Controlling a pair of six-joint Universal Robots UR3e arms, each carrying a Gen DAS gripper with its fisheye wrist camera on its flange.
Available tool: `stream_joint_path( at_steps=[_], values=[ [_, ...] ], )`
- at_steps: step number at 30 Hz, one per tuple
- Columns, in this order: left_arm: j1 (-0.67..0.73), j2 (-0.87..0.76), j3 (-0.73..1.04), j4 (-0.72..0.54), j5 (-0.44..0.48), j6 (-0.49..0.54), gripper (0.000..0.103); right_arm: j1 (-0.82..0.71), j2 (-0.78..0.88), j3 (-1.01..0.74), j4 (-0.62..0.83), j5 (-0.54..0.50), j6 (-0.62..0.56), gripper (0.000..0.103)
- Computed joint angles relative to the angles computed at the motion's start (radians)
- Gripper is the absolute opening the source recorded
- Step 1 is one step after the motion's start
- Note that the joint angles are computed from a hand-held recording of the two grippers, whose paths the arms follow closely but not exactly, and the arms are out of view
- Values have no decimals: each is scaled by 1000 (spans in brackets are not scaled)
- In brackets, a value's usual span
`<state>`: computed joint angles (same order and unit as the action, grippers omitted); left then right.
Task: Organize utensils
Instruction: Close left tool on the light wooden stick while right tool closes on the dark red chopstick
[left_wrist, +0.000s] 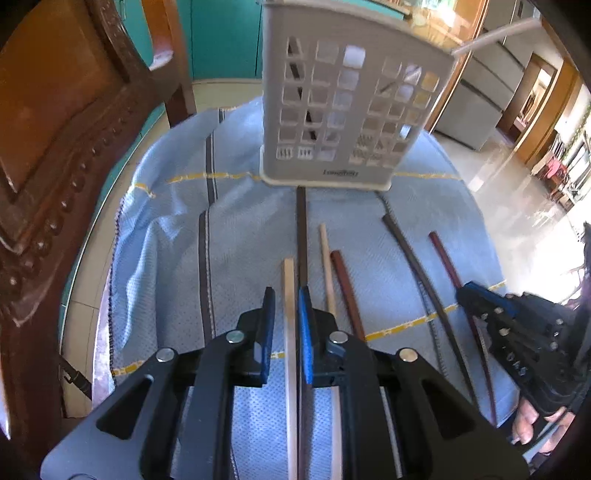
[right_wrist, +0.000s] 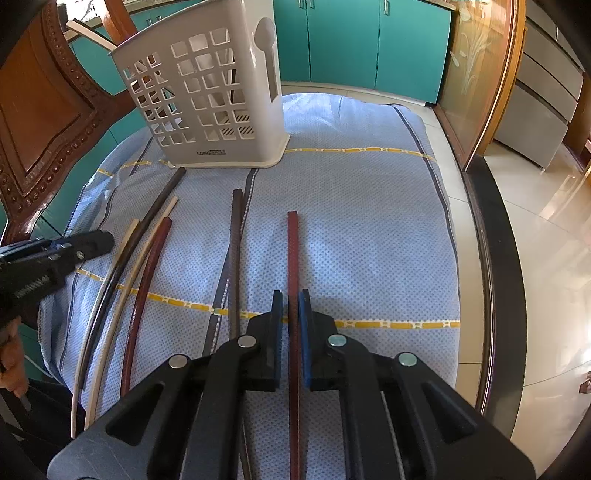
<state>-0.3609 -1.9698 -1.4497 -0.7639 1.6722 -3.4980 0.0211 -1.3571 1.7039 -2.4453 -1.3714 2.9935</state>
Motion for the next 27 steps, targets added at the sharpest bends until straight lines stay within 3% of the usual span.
stream_joint_path(
  at_steps=[13, 17, 27],
  values=[
    [-39, -79, 57, -35, 54, -2, 14, -1, -2, 8, -11, 18, -22, 9],
    [-52, -93, 75, -41, 69, -17, 14, -10, 10, -7, -17, 58, -24, 21],
    [-30, -124, 108, -32, 59, 1, 15, -1, 57, -55, -45, 25, 0, 21]
  ],
)
